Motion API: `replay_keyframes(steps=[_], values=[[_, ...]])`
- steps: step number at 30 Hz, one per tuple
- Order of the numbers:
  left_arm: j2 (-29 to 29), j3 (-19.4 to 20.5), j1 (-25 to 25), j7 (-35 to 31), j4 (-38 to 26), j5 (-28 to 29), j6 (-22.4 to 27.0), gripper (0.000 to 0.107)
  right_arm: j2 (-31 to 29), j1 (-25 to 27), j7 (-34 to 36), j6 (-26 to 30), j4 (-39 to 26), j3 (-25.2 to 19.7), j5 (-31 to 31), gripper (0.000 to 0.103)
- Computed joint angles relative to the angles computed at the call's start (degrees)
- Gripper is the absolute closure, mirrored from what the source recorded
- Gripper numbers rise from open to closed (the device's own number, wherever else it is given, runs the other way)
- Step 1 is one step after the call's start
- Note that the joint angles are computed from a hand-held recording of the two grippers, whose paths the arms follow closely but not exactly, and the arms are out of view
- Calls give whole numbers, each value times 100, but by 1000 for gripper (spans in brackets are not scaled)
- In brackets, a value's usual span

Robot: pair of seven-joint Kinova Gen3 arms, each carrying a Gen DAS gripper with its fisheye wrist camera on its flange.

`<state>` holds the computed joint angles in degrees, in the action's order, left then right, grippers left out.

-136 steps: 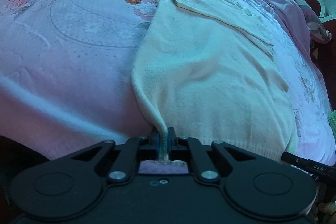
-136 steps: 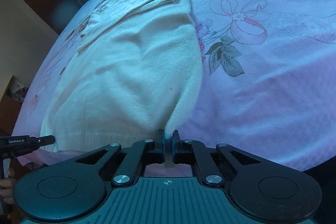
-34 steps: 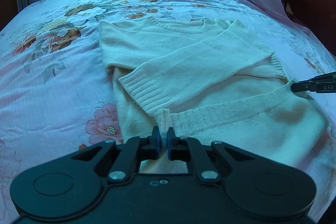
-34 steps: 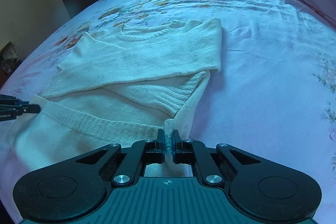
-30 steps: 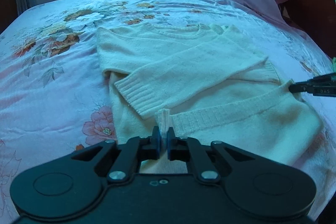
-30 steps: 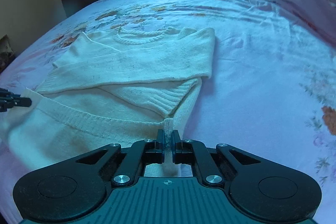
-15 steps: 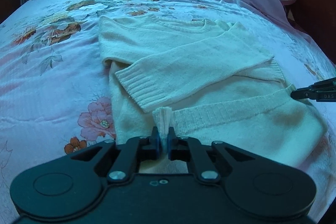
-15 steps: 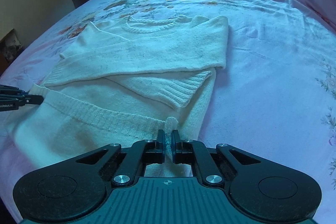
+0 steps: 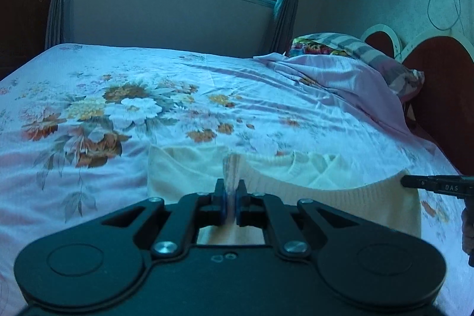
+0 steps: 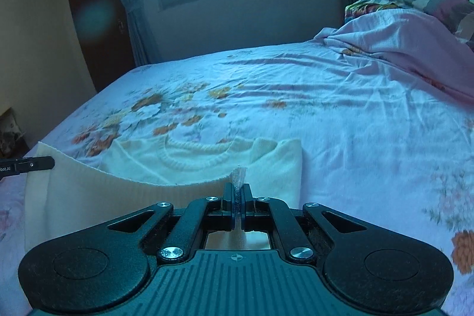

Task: Fold small clothes
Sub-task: 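Lift the hem with both grippers and fold it toward the collar, then open both grippers and lift them off the folded sweater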

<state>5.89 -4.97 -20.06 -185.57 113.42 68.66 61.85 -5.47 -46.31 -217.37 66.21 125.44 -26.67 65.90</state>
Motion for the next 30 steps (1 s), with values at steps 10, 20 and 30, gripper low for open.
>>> replay_keyframes(steps=[10, 20, 30], values=[[1317, 927, 1026, 614, -997, 404, -2208, 103, 816, 1557, 563, -1913, -292, 1445, 1168, 101], [1746, 1181, 1362, 1855, -1179, -772, -3342, 89, 1751, 1501, 1021, -1897, -631, 1849, 823, 100], [382, 1163, 371, 596, 102, -460, -1991, 71, 1037, 349, 636, -797, -366, 885, 459, 59]])
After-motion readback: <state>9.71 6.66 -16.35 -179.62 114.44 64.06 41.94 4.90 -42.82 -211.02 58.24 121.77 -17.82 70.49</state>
